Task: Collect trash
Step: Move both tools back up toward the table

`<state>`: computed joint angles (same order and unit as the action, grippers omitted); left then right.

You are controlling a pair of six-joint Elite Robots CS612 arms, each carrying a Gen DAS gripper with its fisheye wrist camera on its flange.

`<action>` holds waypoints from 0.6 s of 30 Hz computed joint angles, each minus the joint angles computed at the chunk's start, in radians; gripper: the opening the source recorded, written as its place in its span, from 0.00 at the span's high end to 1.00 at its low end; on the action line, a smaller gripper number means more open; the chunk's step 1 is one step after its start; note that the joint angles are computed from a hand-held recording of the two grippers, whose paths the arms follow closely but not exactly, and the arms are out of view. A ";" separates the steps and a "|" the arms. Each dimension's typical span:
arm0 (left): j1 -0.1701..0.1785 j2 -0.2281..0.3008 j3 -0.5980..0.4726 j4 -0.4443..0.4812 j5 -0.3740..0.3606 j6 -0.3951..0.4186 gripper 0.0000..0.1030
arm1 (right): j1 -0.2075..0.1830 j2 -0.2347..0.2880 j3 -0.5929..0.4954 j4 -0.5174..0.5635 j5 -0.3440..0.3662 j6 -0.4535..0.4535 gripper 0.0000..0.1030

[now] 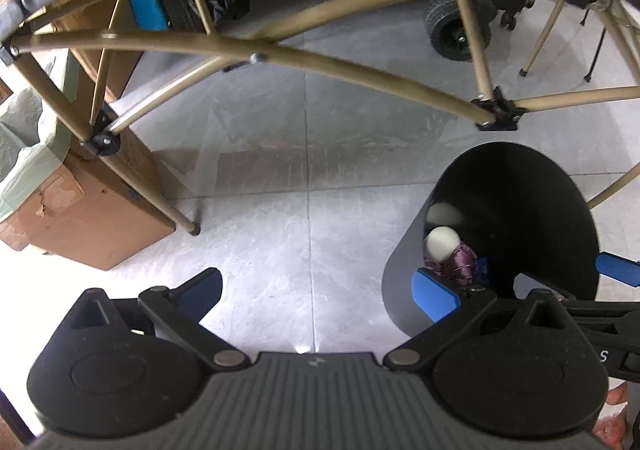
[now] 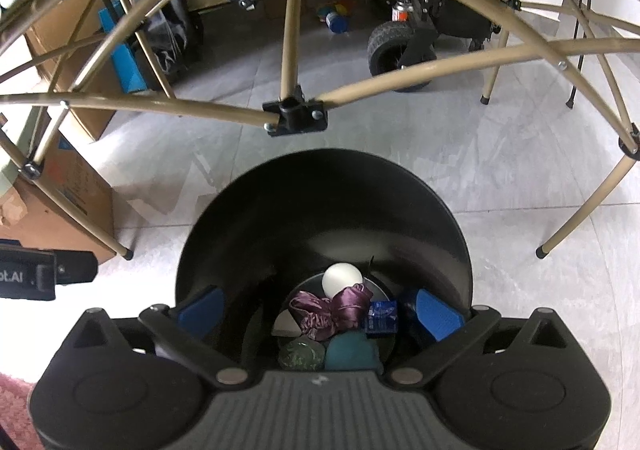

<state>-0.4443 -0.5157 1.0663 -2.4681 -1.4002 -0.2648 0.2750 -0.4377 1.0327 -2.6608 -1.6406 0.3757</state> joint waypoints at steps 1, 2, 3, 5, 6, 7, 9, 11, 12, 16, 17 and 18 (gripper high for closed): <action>0.000 -0.003 0.005 -0.009 -0.003 0.002 0.00 | 0.000 -0.005 0.008 -0.010 -0.002 -0.001 0.00; -0.001 -0.008 0.012 -0.022 -0.007 0.003 0.00 | 0.001 -0.010 0.015 -0.021 -0.004 -0.002 0.00; -0.001 -0.012 0.018 -0.034 -0.010 0.004 0.00 | 0.001 -0.016 0.025 -0.035 -0.006 -0.002 0.00; -0.002 -0.021 0.033 -0.064 -0.009 0.007 0.00 | 0.001 -0.027 0.044 -0.063 -0.013 -0.003 0.00; -0.003 -0.024 0.038 -0.076 -0.009 0.007 0.00 | 0.001 -0.033 0.054 -0.079 -0.017 -0.003 0.00; -0.003 -0.028 0.046 -0.090 -0.007 0.008 0.00 | 0.001 -0.039 0.063 -0.093 -0.022 -0.003 0.00; -0.006 -0.036 0.060 -0.120 -0.004 0.011 0.00 | 0.000 -0.050 0.080 -0.121 -0.032 -0.001 0.00; -0.008 -0.043 0.072 -0.152 -0.008 0.017 0.00 | -0.001 -0.060 0.097 -0.149 -0.042 0.001 0.00; -0.009 -0.047 0.078 -0.167 -0.010 0.017 0.00 | -0.001 -0.066 0.106 -0.162 -0.048 0.000 0.00; -0.016 -0.059 0.097 -0.216 -0.005 0.022 0.00 | -0.001 -0.089 0.144 -0.232 -0.077 -0.014 0.00; -0.017 -0.063 0.102 -0.228 -0.005 0.023 0.00 | -0.001 -0.096 0.155 -0.251 -0.081 -0.017 0.00; -0.019 -0.067 0.109 -0.244 -0.005 0.024 0.00 | -0.002 -0.104 0.168 -0.276 -0.083 -0.019 0.00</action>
<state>-0.4633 -0.5827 1.1757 -2.7121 -1.4057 -0.2405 0.2730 -0.5414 1.2004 -2.9367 -1.7240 0.3569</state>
